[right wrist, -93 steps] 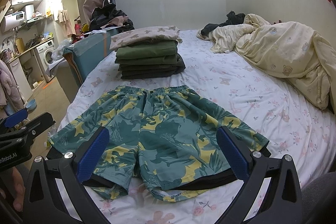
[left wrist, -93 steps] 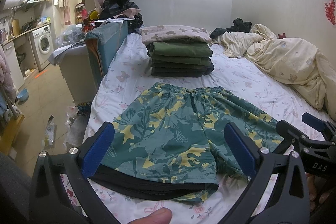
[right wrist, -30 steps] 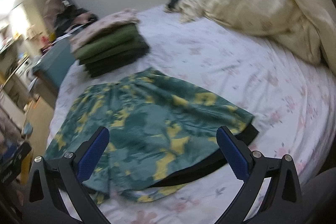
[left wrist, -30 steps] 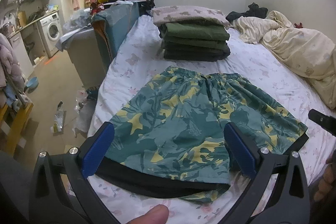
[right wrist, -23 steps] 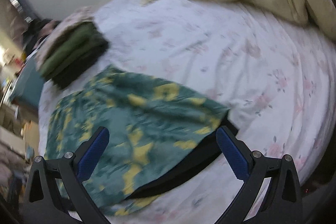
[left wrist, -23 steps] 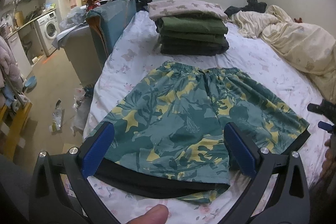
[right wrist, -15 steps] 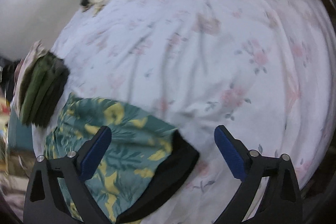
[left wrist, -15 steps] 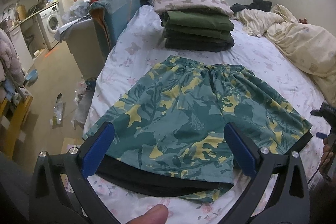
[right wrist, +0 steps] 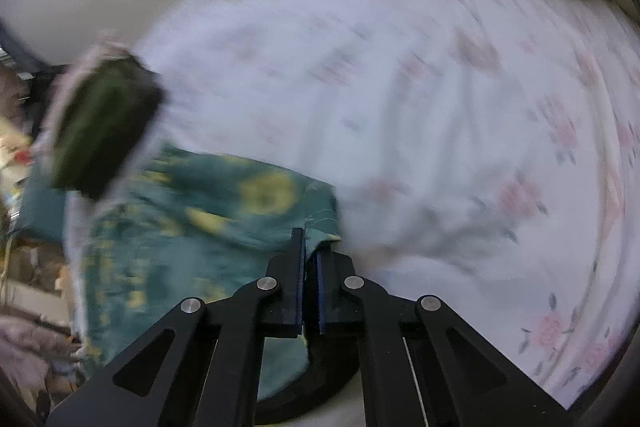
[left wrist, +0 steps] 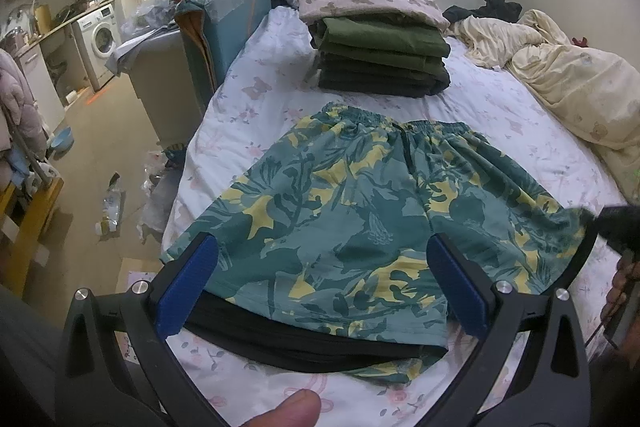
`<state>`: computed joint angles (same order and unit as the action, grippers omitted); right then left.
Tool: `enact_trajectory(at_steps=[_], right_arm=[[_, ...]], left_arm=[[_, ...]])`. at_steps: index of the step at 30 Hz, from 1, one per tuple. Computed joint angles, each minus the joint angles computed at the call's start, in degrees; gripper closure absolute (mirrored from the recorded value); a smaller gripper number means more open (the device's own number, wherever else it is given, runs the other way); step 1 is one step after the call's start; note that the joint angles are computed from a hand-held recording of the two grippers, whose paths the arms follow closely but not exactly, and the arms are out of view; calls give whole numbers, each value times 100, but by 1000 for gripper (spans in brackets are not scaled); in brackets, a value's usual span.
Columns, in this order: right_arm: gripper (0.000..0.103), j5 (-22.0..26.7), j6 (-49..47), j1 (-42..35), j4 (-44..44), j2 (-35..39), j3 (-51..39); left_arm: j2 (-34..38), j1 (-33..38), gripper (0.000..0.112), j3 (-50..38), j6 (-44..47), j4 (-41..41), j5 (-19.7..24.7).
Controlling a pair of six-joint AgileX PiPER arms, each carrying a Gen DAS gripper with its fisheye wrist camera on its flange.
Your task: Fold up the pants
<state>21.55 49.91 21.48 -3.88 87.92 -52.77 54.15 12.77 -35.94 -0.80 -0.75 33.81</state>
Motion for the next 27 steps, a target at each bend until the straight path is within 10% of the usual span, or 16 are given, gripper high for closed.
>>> enact_trajectory(at_steps=[6,11,18,27], right_arm=[[100,-650,-2967,903,2068,-622,-316],[101,632,-5387,1696,3791,41,-1095],[101,985,-5518,1678,4290,324,-1076],[101,900,-5826,1648,4489,614,-1107]], left_arm=[[361,276,10,-273,374,-340,348],[1115,445,10,-818,610,-757,753],[3142,-853,10,-2625,234,-565,1081],[6412,-2547,25,-6621,341,-478,2517]])
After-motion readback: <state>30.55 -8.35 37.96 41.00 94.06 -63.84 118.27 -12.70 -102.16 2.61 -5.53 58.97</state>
